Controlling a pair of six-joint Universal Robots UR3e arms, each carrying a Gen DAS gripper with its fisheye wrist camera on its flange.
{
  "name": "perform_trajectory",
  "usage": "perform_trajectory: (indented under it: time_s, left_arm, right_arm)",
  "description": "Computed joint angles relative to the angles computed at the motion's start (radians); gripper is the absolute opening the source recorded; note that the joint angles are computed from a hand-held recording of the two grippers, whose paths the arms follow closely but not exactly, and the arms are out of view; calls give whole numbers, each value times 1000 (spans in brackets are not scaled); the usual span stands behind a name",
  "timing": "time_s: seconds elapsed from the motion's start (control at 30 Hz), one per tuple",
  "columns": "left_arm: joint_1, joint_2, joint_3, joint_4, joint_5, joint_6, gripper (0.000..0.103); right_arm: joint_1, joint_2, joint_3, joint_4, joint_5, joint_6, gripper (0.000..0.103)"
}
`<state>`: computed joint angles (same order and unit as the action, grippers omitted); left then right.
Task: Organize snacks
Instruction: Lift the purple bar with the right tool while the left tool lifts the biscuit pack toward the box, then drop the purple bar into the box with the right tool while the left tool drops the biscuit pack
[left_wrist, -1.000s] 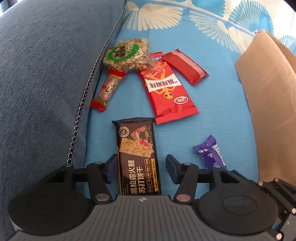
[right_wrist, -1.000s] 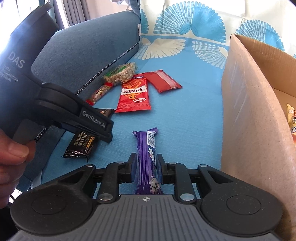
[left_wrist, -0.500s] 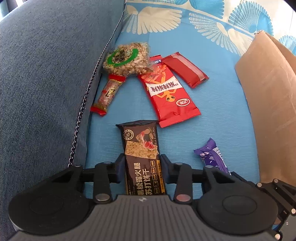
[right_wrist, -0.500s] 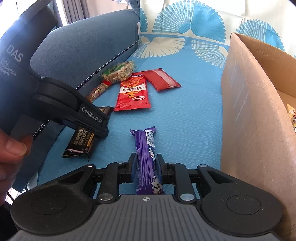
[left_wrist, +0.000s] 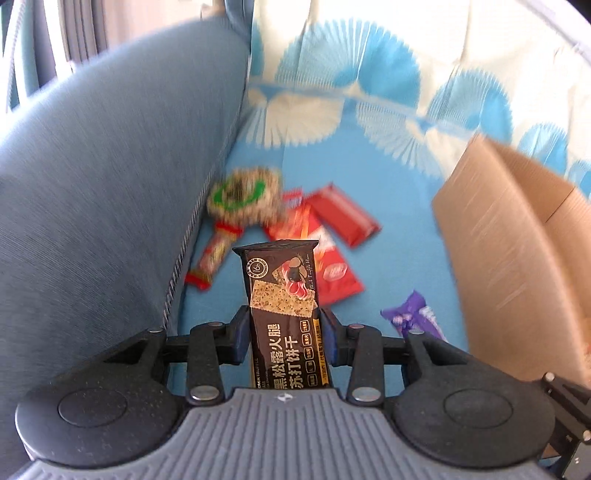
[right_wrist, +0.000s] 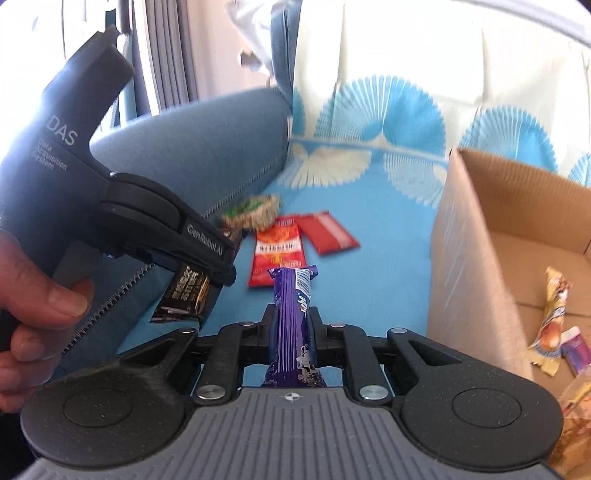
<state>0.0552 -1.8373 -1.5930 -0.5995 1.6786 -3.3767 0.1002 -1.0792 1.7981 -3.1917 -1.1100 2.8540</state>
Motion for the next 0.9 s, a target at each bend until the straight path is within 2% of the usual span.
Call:
perform_trajectory:
  time_s: [0.17, 0.27, 0.53, 0.77, 0.9]
  left_arm:
    - [-14, 97, -114, 152, 27, -42, 43]
    - [-15, 154, -177, 207, 5, -71, 43]
    - [-74, 170, -198, 265, 30, -3, 43]
    - [-86, 130, -176, 289, 21, 5, 43]
    - [-110, 68, -128, 312, 31, 35, 43]
  right_arm:
    - [-37, -71, 98, -83, 33, 5, 16]
    - [-73, -117, 162, -149, 75, 21, 16]
    - [-202, -217, 303, -322, 185, 0, 16]
    - [-344, -271, 293, -354, 274, 52, 16]
    - [-422, -233, 209, -366, 305, 67, 16]
